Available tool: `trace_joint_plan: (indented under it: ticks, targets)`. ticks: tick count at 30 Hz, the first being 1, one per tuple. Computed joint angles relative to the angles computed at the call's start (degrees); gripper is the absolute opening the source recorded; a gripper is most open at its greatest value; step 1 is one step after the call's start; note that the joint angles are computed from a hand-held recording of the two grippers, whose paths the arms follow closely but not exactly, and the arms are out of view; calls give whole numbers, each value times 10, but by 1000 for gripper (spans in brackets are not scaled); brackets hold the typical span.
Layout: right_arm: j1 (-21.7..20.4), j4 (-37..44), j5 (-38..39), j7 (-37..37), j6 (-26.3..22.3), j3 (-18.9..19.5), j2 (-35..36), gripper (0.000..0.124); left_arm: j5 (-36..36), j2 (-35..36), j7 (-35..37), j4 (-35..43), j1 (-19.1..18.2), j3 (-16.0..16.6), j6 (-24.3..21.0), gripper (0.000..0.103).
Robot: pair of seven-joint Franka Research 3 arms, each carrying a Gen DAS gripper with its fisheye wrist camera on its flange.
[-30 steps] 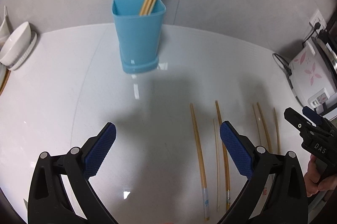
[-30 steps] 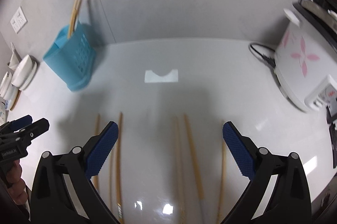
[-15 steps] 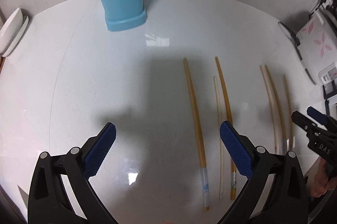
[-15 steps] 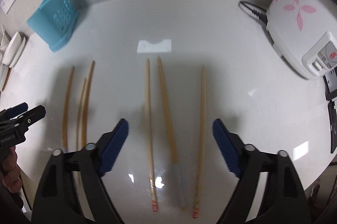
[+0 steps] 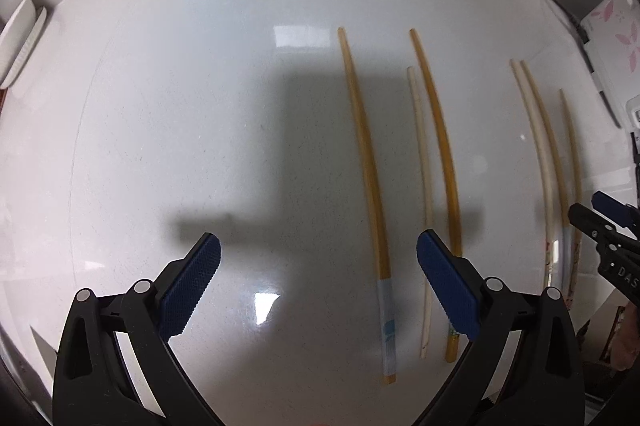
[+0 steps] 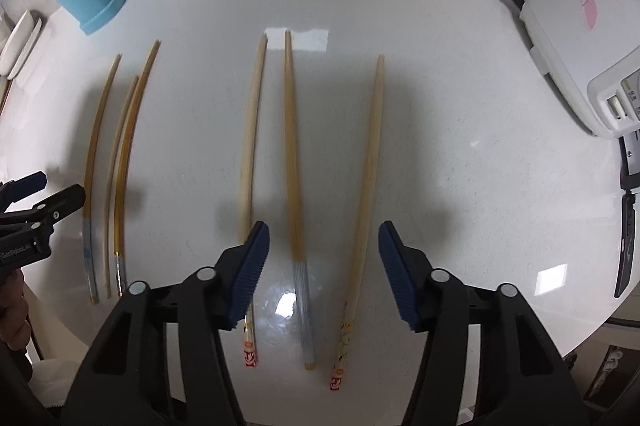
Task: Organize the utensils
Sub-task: 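Grasp a red-printed chopstick with the right tool while the left tool grasps a blue-banded one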
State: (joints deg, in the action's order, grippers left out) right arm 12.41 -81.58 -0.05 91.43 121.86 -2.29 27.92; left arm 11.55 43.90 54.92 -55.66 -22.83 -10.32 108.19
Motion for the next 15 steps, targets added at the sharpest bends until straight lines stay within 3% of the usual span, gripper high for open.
trace_joint_plan:
  ticks: [9, 15]
  targets:
    - [-1, 22, 10, -16, -43, 5, 15, 39, -1, 64, 1, 114, -17, 11, -78, 92]
    - [-1, 62, 18, -23, -75, 6, 38, 26, -6, 107, 7, 190, -24, 19, -127, 84]
